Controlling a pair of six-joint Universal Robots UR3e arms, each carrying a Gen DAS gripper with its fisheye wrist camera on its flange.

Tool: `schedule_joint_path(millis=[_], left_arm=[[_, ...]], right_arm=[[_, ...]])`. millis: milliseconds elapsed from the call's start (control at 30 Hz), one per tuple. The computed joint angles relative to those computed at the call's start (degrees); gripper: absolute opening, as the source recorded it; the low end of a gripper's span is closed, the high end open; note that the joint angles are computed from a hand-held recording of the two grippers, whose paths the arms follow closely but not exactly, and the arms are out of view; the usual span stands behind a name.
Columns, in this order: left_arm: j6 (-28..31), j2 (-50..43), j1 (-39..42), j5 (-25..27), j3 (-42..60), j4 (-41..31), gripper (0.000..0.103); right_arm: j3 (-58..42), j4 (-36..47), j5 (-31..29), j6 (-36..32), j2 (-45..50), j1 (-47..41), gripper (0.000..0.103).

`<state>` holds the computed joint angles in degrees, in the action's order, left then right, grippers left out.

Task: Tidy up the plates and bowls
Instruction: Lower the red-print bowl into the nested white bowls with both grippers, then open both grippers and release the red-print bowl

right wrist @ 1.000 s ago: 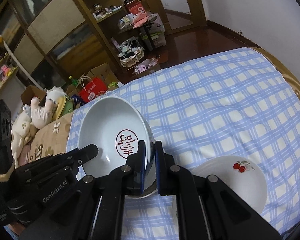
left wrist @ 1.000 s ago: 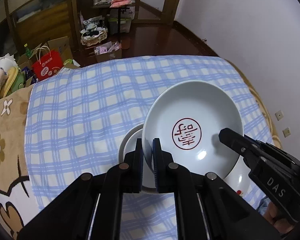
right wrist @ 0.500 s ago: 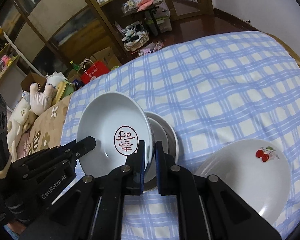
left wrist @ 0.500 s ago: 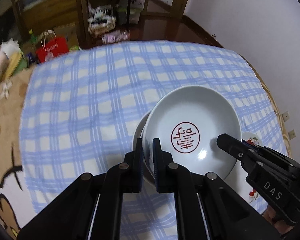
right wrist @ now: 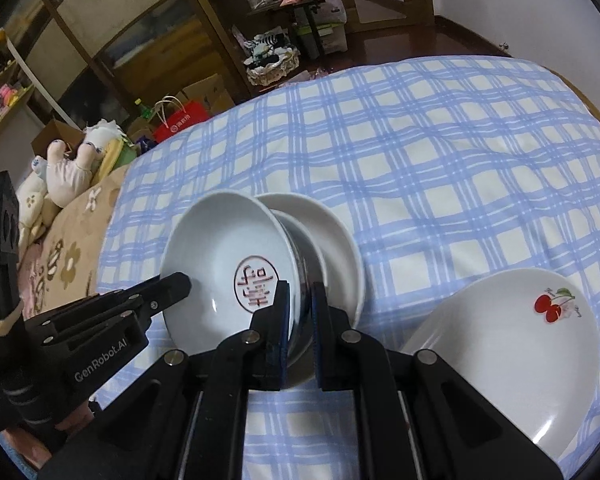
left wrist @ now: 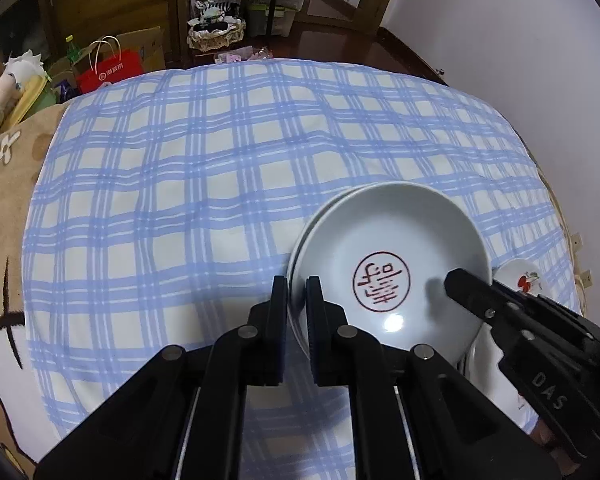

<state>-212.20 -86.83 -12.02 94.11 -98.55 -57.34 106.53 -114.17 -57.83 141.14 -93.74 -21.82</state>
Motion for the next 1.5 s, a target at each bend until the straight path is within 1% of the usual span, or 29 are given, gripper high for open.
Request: schedule_joint_path(millis=[200, 367, 467, 633, 867, 1000, 1100, 1167, 1300, 1400, 1433, 1500], left_arm=[[1.20, 0.96, 1.35, -1.81, -1.52, 1.44, 0.010], [1.47, -0.55, -1.01, 1.51, -0.10, 1.11, 0.010], [1.26, -0.84, -1.58, 2.07, 0.44, 0.69, 0.010], [0.87, -0.18, -0.51, 0.32, -0.34, 1.07, 0.010], [2.24, 0.62, 0.95, -1.63, -0.84, 1.11, 0.010], [2.15, 0.68, 1.33, -1.97, -1.14, 1.45, 0.011], [4.16, 0.59, 0.74, -0.35, 0.21, 0.48, 0.011], [5.04, 1.47, 1.55, -1.27, -0.34, 0.97, 0.011], [4.53, 3.16, 3.19, -1.16, -1.50, 1.14, 0.012], [4.69, 5.20, 5.21, -2.88, -2.96, 1.15, 0.014], [4.67, 5.42, 5.38, -2.61, -3.09, 1.15, 0.015], [4.29, 4.84, 5.00, -0.36, -2.36, 0.50, 0.016]], right_arm=[[0.60, -1.22, -0.90, -0.01, -0.79, 0.36, 0.011], [0.34, -0.93, -1.04, 0.76, -0.69, 0.53, 0.012], [0.80, -2.17, -1.63, 0.84, -0.92, 0.87, 0.012], [1.48, -4.12, -2.11, 1.32, -0.89, 1.28, 0.012], [2.34, -7.49, -1.94, 2.26, -0.16, 1.58, 0.014], [1.63, -6.81, -2.14, 2.61, 0.45, 1.83, 0.014], [0.94, -6.17, -2.02, 2.11, 0.88, 1.84, 0.014], [0.02, -5.32, -2.17, 1.89, 1.57, 1.84, 0.014], [-0.81, -4.33, -1.73, 2.01, 2.03, 1.63, 0.014], [-0.70, -3.94, -1.35, 1.99, 1.12, 1.17, 0.014], [-0.67, -3.81, -0.98, 2.09, 0.75, 0.83, 0.014], [-1.08, -2.86, -0.17, 1.95, 0.26, 0.02, 0.014]])
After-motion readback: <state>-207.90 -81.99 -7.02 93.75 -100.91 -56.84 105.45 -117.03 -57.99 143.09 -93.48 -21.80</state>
